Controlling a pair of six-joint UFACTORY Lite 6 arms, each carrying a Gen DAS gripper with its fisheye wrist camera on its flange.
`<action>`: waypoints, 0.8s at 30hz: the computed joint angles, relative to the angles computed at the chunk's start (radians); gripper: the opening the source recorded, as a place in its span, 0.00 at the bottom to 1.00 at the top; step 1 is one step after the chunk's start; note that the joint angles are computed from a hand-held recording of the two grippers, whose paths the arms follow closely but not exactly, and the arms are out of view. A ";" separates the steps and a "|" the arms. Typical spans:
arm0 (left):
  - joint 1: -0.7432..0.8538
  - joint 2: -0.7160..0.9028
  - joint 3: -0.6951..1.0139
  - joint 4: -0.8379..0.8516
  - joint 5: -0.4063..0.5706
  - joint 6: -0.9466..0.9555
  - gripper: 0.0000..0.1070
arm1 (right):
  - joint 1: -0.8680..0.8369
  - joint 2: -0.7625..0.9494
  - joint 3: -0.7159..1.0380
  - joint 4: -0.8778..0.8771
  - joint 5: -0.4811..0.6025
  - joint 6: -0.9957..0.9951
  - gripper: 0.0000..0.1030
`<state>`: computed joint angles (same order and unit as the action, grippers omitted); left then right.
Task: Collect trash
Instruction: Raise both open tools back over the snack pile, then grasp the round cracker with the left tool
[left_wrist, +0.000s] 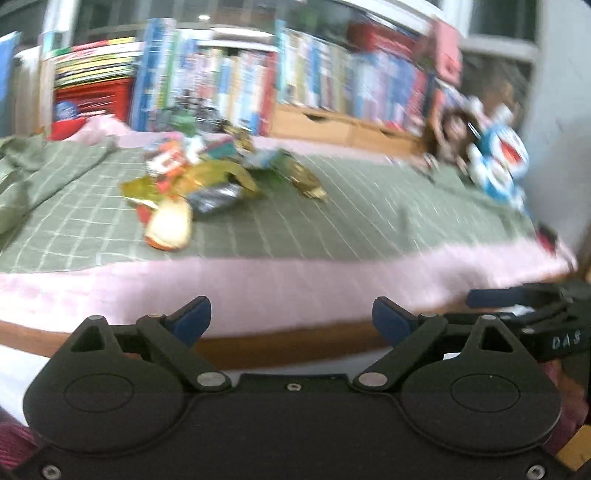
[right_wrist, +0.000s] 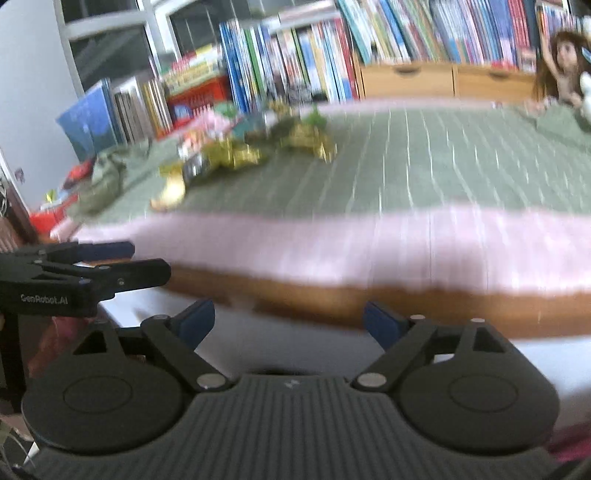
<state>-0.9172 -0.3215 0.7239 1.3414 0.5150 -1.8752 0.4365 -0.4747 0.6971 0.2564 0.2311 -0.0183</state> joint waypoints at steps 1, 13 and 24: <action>0.021 0.014 0.008 0.021 0.004 -0.032 0.88 | 0.012 0.026 0.018 -0.085 -0.027 0.077 0.90; 0.157 0.291 0.181 0.224 0.193 -0.027 0.82 | -0.006 0.494 0.445 -0.815 -0.047 0.710 0.91; 0.274 0.449 0.272 0.309 0.054 -0.082 0.64 | -0.074 0.931 0.963 -0.310 -0.017 0.034 0.89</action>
<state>-0.6431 0.1275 0.9954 1.6504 0.5685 -1.9569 0.3630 0.4559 1.6603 -0.0537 0.2139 0.0154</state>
